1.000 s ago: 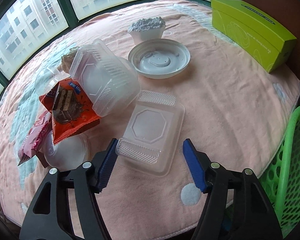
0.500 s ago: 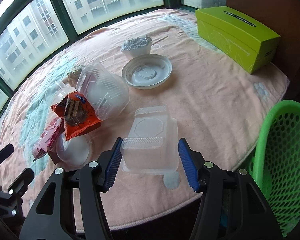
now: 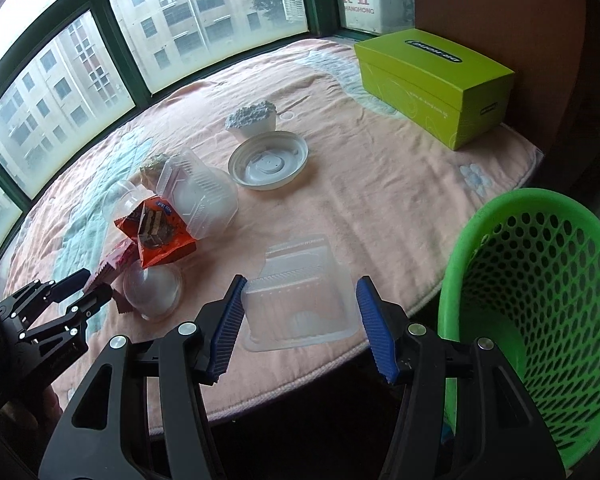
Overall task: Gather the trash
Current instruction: 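Grasp the pink snack wrapper with the left gripper while the right holds the clear box, then carry both items over the green basket and open both grippers to drop them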
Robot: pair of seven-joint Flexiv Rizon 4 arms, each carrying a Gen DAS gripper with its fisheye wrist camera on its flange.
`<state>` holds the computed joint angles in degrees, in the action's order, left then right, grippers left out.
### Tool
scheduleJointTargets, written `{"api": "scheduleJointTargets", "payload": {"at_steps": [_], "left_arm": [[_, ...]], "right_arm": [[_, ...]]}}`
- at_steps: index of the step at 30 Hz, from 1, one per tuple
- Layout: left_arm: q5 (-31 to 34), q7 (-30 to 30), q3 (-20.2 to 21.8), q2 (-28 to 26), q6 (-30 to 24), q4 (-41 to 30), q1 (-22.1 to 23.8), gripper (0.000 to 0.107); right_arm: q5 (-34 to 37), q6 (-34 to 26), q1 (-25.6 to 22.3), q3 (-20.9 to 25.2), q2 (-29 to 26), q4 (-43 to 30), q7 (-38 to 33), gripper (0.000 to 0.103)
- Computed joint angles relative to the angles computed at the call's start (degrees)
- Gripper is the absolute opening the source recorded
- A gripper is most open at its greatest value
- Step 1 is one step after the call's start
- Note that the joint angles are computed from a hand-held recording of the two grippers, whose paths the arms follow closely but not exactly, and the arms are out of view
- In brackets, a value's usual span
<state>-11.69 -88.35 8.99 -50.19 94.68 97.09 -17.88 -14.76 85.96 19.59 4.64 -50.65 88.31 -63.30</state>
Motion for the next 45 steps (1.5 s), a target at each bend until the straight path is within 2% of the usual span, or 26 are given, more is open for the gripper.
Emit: {"api": "scheduleJointTargets", "payload": {"at_steps": [3,6,8,16,27,31,35,39,45], "left_arm": [[0.3,0.3,-1.4,0.9,1.4,1.1,1.3,0.019],[0.3,0.7,-2.6,2.0,3.1,2.6,2.3,0.014],[0.3,1.2,-5.1,3.1,3.9,3.9,4.2,0.006],[0.1,1.6,-11.7,7.6,7.0,9.9,9.5,0.003],[1.6,1.8,-14.4,14.0,11.0,14.5,10.6,0.003],[3.1,2.9,-17.0,14.8,11.1,12.7,11.6,0.003],[5.3,4.8,-23.1,13.5,9.4,8.9,14.5,0.003],[6.6,7.4,-29.1,10.5,7.2,3.8,16.3,0.003],[5.9,13.9,-35.4,4.5,1.3,-5.7,15.3,0.003]], "right_arm": [[0.2,1.1,0.4,-0.9,0.8,1.3,0.4,0.056],[0.5,2.6,0.4,-1.3,1.6,2.8,0.7,0.056],[0.5,3.4,0.3,-1.6,2.0,3.6,0.9,0.056],[1.0,7.5,0.9,-3.6,4.5,7.9,1.8,0.056],[3.7,12.6,3.1,-10.0,8.0,14.0,4.2,0.056],[5.3,13.5,5.1,-13.9,8.6,15.8,5.4,0.056],[6.5,13.5,5.8,-16.3,9.1,17.4,6.3,0.056],[7.5,13.8,7.3,-19.3,9.6,19.3,6.8,0.056],[8.7,14.0,7.0,-20.4,10.4,21.5,7.3,0.056]]}}
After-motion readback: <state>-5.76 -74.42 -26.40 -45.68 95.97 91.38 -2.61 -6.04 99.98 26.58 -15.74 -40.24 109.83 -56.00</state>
